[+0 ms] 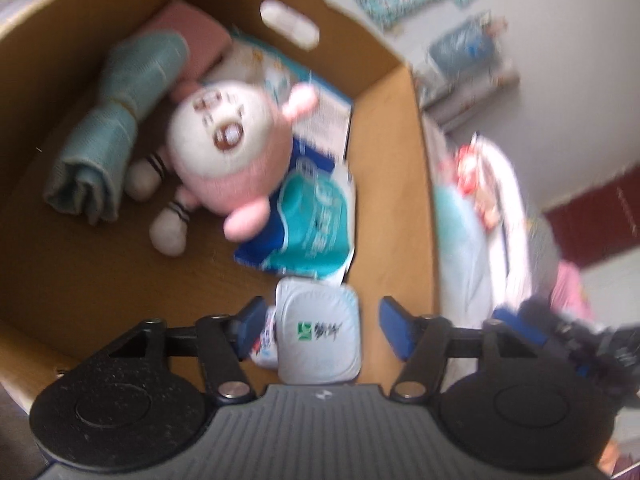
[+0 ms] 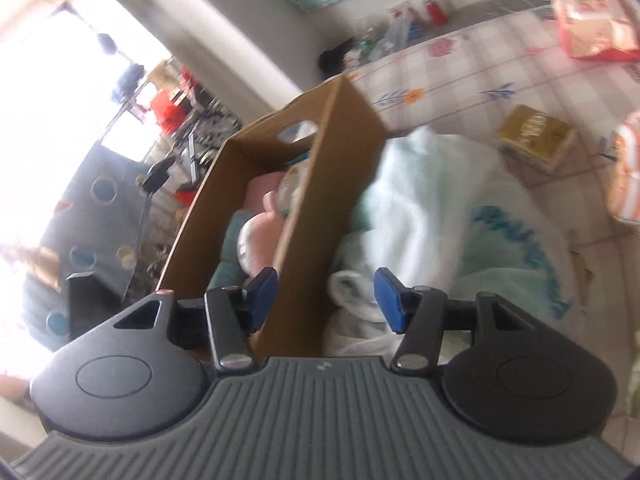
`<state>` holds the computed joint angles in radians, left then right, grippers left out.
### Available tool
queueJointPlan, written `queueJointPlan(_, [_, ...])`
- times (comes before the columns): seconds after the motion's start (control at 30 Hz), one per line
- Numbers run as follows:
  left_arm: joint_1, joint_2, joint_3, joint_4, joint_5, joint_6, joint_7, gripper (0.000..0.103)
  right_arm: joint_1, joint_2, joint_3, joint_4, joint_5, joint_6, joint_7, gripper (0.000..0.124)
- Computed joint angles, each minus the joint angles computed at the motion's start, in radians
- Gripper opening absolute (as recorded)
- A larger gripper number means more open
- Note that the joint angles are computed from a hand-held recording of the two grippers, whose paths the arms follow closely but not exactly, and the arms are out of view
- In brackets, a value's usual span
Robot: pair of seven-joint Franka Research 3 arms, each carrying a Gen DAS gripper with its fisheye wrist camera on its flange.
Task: Organize soft objects
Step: 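Move both tools back over the bed toward the orange-white striped towel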
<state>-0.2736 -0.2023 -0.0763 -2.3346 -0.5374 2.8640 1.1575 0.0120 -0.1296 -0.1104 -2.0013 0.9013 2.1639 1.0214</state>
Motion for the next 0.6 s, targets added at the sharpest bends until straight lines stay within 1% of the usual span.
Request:
queueJointPlan(0.03, [0.024, -0.014, -0.027, -0.019, 0.052, 0.034, -0.057, 0.069, -0.006, -0.008, -0.003, -0.018, 0.0, 0.025, 0.004, 0.055])
queueJointPlan(0.1, [0.106, -0.038, -0.101, -0.041, 0.241, 0.081, -0.224, 0.071, -0.019, -0.019, -0.01, -0.047, -0.007, 0.078, 0.015, 0.056])
queueJointPlan(0.17, [0.234, -0.063, -0.214, -0.048, 0.476, 0.103, -0.41, 0.073, -0.033, -0.034, -0.019, -0.075, -0.019, 0.127, 0.031, 0.058])
queueJointPlan(0.23, [0.392, -0.088, -0.36, -0.03, 0.731, 0.1, -0.589, 0.075, -0.046, -0.047, -0.031, -0.098, -0.026, 0.169, 0.038, 0.059])
queueJointPlan(0.27, [0.444, -0.097, -0.411, -0.014, 0.826, 0.095, -0.641, 0.076, -0.052, -0.055, -0.036, -0.109, -0.03, 0.186, 0.041, 0.061])
queueJointPlan(0.3, [0.472, -0.097, -0.443, 0.004, 0.896, 0.094, -0.67, 0.078, -0.059, -0.059, -0.043, -0.118, -0.031, 0.206, 0.04, 0.061])
queueJointPlan(0.4, [0.472, -0.068, -0.476, 0.061, 1.025, 0.116, -0.685, 0.081, -0.076, -0.079, -0.057, -0.151, -0.049, 0.267, 0.035, 0.064])
queueJointPlan(0.5, [0.431, 0.003, -0.49, 0.138, 1.121, 0.117, -0.667, 0.082, -0.093, -0.1, -0.072, -0.181, -0.069, 0.307, 0.027, 0.067])
queueJointPlan(0.6, [0.382, 0.082, -0.508, 0.212, 1.206, 0.104, -0.655, 0.083, -0.11, -0.123, -0.088, -0.21, -0.092, 0.325, 0.021, 0.069])
